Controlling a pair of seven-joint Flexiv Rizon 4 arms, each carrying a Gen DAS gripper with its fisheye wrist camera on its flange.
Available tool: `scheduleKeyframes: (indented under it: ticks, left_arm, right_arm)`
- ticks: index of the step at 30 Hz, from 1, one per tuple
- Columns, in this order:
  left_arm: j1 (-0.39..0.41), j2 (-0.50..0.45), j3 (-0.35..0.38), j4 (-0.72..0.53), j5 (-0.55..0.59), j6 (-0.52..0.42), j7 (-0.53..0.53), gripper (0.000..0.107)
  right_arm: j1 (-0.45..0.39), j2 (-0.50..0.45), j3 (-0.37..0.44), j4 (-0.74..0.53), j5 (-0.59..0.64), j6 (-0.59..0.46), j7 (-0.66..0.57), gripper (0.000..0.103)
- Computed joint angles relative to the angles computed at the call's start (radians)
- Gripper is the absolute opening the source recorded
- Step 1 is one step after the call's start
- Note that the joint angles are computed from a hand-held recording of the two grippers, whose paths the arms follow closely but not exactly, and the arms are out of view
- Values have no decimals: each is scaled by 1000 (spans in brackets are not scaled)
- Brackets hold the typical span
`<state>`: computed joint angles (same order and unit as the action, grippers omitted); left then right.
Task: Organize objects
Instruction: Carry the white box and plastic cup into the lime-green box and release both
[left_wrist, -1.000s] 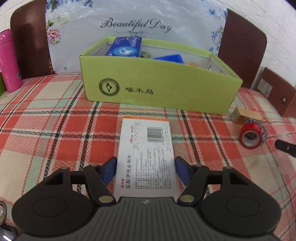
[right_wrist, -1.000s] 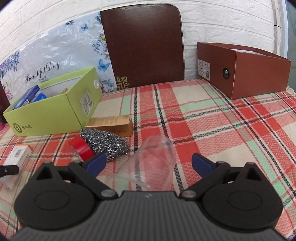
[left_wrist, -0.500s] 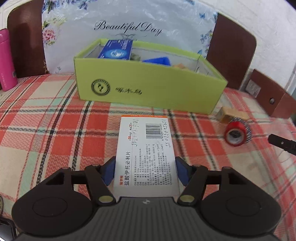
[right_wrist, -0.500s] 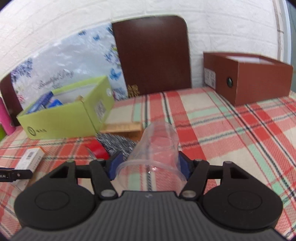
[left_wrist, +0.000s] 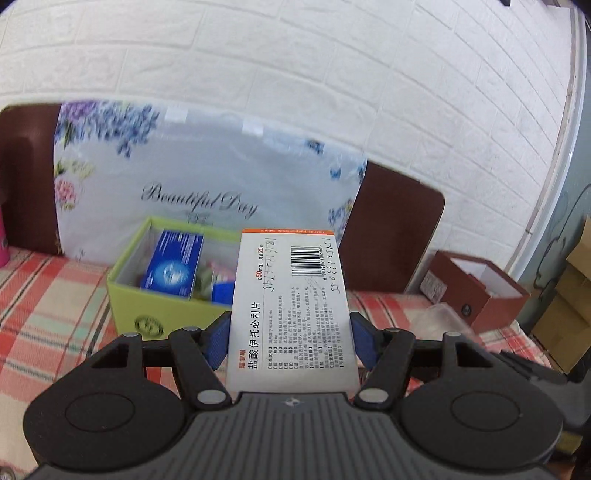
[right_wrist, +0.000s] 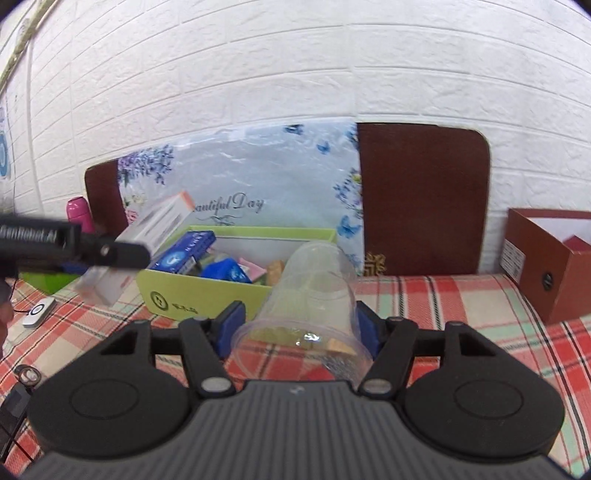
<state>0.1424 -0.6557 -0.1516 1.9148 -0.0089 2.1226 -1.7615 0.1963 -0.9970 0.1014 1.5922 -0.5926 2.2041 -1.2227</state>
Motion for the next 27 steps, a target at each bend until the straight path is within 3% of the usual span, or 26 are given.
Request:
scheduleKeyframes:
  ticks: [6,14,20,23,24,25,27]
  left_arm:
    - [-18,-49,9,-117,-47,-45,27,69]
    - [-33,-162,32,-282,-139,-82,58,69]
    - [-17,-217,24,-368,-169,-116,73,69]
    - [-45,-259,58,-417,-209,-101,85,70]
    - [-84,-275,106,-432,-253,-90,98,80]
    - [-132,-284,165,-441,-311,-100,123,90]
    - [-176,-296,219,-439,-374,-108,164,90]
  right_arm:
    - [10,-62,15,-138,-47,-58,26,63]
    - [67,-182,-7,-383,-18,-148,26,63]
    - [44,-292,73,-569,-108,-221,62,64]
    - [34,-370,124,-685,-176,-252,60,72]
    - [28,-382,143,-702,-206,-280,57,94]
    - [30,-380,141,-697,-204,-297,49,103]
    - [14,-386,175,-683,-214,-301,21,103]
